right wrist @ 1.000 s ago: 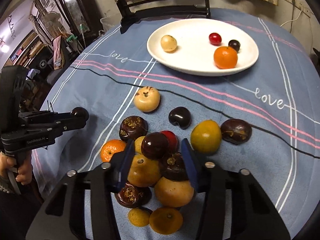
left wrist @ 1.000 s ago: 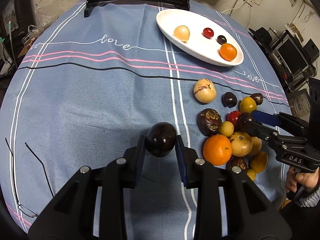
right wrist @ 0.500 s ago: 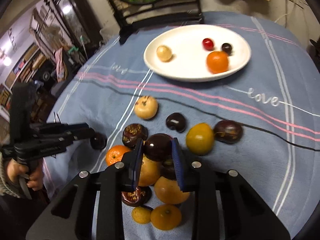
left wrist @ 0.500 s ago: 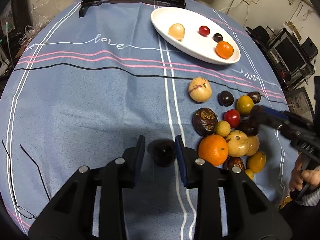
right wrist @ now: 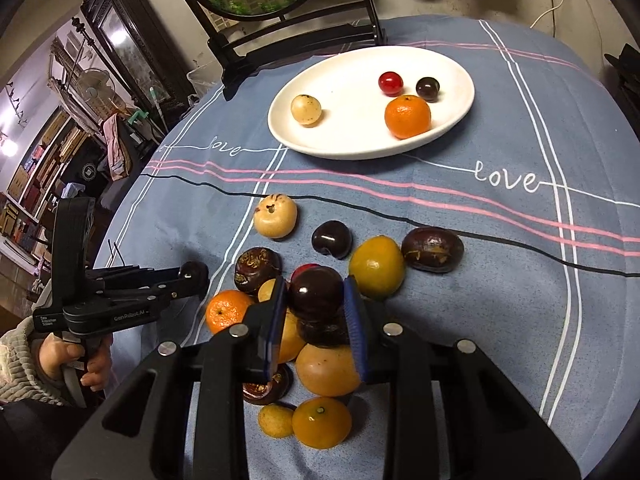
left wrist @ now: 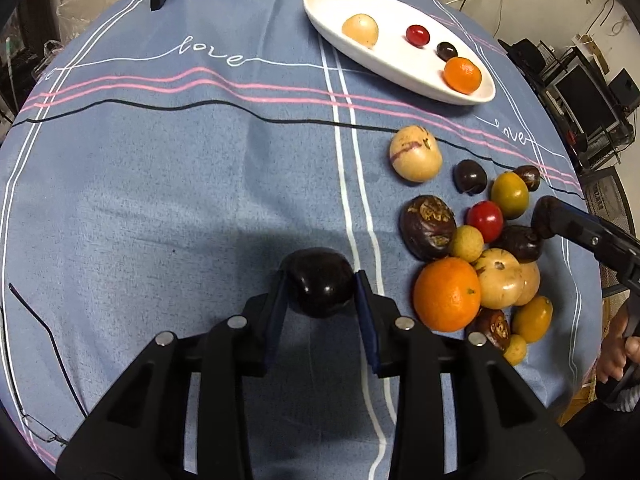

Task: Organize fruits
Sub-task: 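Carry both dark plums to the white plate and release them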

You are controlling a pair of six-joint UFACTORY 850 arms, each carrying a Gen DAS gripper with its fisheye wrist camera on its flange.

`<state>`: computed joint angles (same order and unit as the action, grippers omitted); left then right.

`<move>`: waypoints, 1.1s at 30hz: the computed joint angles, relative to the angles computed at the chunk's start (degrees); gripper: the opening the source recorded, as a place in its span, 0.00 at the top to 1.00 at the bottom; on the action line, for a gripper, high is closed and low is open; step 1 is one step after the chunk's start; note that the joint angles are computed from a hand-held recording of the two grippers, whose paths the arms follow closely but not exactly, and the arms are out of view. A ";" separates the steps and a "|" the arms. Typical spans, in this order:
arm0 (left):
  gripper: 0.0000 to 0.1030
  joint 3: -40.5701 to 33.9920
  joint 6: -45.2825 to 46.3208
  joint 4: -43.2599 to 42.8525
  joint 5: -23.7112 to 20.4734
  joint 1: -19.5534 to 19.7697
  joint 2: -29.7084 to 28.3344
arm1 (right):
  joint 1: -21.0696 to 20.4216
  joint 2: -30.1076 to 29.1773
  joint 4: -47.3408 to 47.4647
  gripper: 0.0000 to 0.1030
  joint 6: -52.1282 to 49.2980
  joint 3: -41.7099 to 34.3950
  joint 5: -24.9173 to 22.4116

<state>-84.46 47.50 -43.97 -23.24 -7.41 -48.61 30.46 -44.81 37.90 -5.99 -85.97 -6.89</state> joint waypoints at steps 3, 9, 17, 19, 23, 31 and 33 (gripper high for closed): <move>0.68 -0.31 0.70 -0.90 -0.17 0.03 -0.23 | -0.07 0.22 1.07 0.72 -0.59 0.43 0.32; 0.68 -1.08 3.57 -4.92 -0.22 0.03 0.87 | -0.23 0.88 -3.20 0.72 4.53 1.39 1.03; 0.68 -16.11 2.49 -4.03 -4.64 -2.74 -3.95 | -3.09 0.03 -34.64 0.72 33.42 -3.25 1.02; 0.68 -22.07 -0.35 -1.17 -6.16 -3.85 -7.16 | -4.15 -1.19 -39.18 0.72 37.29 -5.90 0.50; 0.68 -32.77 -6.19 5.67 -9.29 -5.57 -13.79 | -6.40 -5.79 -41.38 0.72 38.21 -13.75 -1.60; 0.68 -55.48 -18.26 15.30 -19.40 -6.67 -28.78 | -9.37 -17.99 -31.18 0.72 27.18 -31.37 -8.85; 0.68 -59.37 -19.71 16.18 -21.36 -6.75 -31.26 | -9.88 -20.23 -29.60 0.71 26.37 -34.19 -10.33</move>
<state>-143.83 27.79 -27.79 -44.60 -14.16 -79.87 20.59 -65.05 8.30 20.39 -120.16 -17.22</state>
